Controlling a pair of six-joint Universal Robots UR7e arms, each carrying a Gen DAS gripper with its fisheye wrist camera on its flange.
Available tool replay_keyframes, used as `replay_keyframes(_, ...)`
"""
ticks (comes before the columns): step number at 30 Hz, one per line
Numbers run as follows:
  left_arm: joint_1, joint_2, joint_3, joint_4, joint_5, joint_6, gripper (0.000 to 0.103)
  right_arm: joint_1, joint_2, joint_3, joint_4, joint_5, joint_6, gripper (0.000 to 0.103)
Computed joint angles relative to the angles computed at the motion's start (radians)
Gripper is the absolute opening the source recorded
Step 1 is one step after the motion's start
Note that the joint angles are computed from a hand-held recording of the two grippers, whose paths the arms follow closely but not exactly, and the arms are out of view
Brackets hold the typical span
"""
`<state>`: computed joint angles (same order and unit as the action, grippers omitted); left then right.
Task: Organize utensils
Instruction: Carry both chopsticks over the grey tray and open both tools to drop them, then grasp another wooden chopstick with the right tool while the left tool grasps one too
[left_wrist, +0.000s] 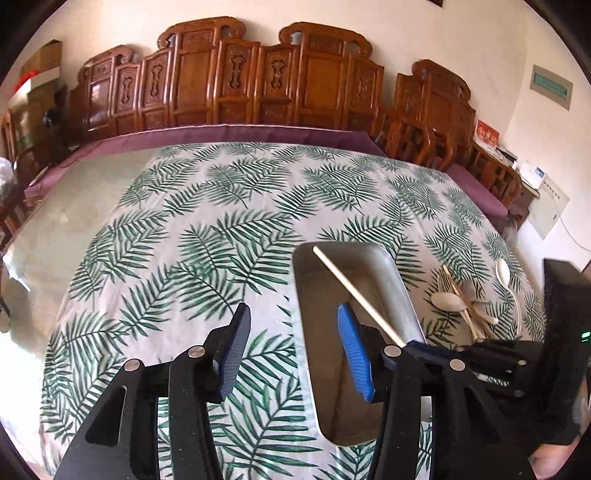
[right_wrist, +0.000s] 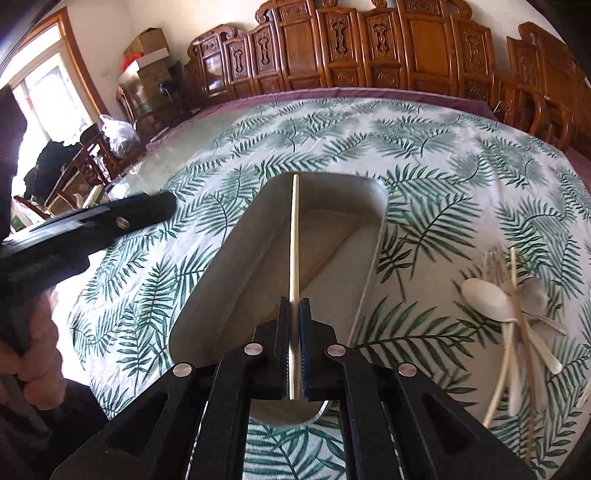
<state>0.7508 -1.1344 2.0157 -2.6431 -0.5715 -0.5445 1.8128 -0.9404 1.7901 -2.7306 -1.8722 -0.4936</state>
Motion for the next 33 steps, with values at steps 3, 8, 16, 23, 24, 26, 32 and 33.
replay_keyframes(3, 0.001, -0.008, 0.004, -0.007, 0.005, -0.006, 0.049, -0.006, 0.025, -0.018, 0.009, -0.005, 0.002, 0.006)
replay_keyframes(8, 0.000, -0.011, 0.004, -0.001, 0.003, -0.018, 0.049, -0.017, 0.033, -0.020, 0.017, 0.020, -0.012, 0.007)
replay_keyframes(16, -0.013, 0.009, -0.004, -0.011, -0.001, -0.016, 0.051, -0.023, -0.037, 0.015, 0.009, 0.053, -0.069, 0.007)
replay_keyframes(23, -0.043, 0.071, -0.022, -0.097, -0.015, 0.035, 0.071, -0.048, -0.184, 0.061, -0.001, 0.014, -0.153, 0.007)
replay_keyframes(24, -0.047, 0.081, -0.028, -0.104, -0.019, 0.038, 0.071, -0.055, -0.207, 0.067, 0.000, 0.001, -0.167, 0.007)
replay_keyframes(26, -0.055, 0.104, -0.040, -0.125, -0.034, 0.049, 0.071, -0.068, -0.240, 0.077, -0.006, -0.025, -0.197, 0.007)
replay_keyframes(32, -0.076, 0.173, -0.079, -0.151, -0.076, 0.059, 0.071, -0.136, -0.299, 0.105, -0.031, -0.088, -0.261, 0.015)
replay_keyframes(33, -0.080, 0.184, -0.083, -0.154, -0.078, 0.061, 0.071, -0.151, -0.307, 0.111, -0.029, -0.093, -0.263, 0.015)
